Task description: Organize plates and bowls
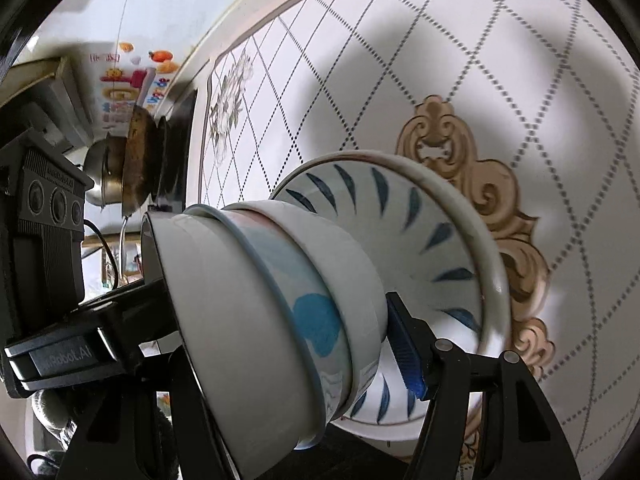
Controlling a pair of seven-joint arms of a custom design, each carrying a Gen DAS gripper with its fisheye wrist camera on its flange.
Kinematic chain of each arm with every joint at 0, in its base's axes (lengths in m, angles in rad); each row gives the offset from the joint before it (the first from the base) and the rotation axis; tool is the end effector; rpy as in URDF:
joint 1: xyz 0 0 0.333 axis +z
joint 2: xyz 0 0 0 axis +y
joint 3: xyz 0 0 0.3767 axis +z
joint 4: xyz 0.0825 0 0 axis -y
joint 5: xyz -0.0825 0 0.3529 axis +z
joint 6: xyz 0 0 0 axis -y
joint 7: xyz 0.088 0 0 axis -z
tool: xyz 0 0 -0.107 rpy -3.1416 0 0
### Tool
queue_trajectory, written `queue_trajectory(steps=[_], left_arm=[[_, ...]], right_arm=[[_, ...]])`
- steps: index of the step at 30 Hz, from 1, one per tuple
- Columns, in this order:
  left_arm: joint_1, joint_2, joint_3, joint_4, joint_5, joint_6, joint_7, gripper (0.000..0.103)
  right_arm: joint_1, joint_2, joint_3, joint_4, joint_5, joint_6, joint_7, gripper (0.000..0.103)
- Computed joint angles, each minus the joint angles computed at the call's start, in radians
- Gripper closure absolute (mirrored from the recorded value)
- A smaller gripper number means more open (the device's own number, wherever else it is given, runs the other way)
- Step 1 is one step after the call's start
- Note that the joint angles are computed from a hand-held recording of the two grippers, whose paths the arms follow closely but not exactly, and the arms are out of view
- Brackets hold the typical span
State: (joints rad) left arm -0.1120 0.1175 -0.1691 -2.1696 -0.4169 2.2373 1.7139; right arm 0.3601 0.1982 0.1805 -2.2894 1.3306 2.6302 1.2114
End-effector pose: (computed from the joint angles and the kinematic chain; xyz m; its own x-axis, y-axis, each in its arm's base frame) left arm 0.5070 -0.1565 0.4197 -0.1379 -0.9325 0.3338 -0.9857 0.1622 0.0459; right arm 0.4616 0.2465 0.3523 -0.2240 -0.7123 -0.6651 -0.9670 0.2476 0.0605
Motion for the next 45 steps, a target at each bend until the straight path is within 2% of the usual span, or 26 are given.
queue_trajectory(steps=[11, 19, 24, 26, 29, 34, 36, 38, 39, 41, 45], left_arm=[[0.002, 0.022, 0.000, -0.009, -0.010, 0.012, 0.015, 0.045], [0.000, 0.020, -0.003, -0.018, -0.005, 0.025, 0.045, 0.046], [-0.008, -0.023, 0.002, -0.048, 0.054, 0.065, 0.036, 0.046], [-0.004, -0.052, 0.006, -0.066, 0.072, 0.081, 0.045, 0.046], [0.000, -0.106, 0.009, -0.108, 0.103, 0.131, 0.066, 0.046], [0.014, -0.200, 0.021, -0.168, 0.112, 0.173, 0.155, 0.045], [0.016, -0.238, 0.026, -0.191, 0.099, 0.191, 0.198, 0.044], [0.018, -0.282, 0.032, -0.218, 0.087, 0.219, 0.247, 0.029], [0.018, -0.299, 0.036, -0.227, 0.079, 0.228, 0.269, 0.025], [0.017, -0.333, 0.049, -0.241, 0.053, 0.232, 0.321, 0.013], [0.022, -0.409, 0.062, -0.274, 0.019, 0.240, 0.373, 0.013]], right_arm=[[-0.002, 0.082, 0.027, 0.067, -0.074, 0.019, 0.064, 0.037], [-0.013, 0.056, 0.031, 0.034, -0.087, 0.030, 0.085, 0.037], [0.003, 0.037, 0.028, 0.015, -0.123, 0.063, 0.147, 0.037], [0.027, 0.010, 0.023, -0.004, -0.211, 0.111, 0.229, 0.037], [0.059, -0.044, 0.009, -0.044, -0.408, 0.164, 0.421, 0.033], [0.115, -0.156, -0.034, -0.124, -0.938, 0.215, 0.938, 0.013], [0.121, -0.200, -0.039, -0.133, -1.201, 0.188, 1.197, 0.011], [0.114, -0.238, -0.021, -0.121, -1.393, 0.124, 1.396, 0.009], [0.109, -0.259, -0.006, -0.113, -1.489, 0.085, 1.502, 0.009], [0.106, -0.291, 0.016, -0.104, -1.584, 0.038, 1.616, 0.009], [0.120, -0.341, 0.064, -0.064, -1.707, -0.086, 1.795, 0.008]])
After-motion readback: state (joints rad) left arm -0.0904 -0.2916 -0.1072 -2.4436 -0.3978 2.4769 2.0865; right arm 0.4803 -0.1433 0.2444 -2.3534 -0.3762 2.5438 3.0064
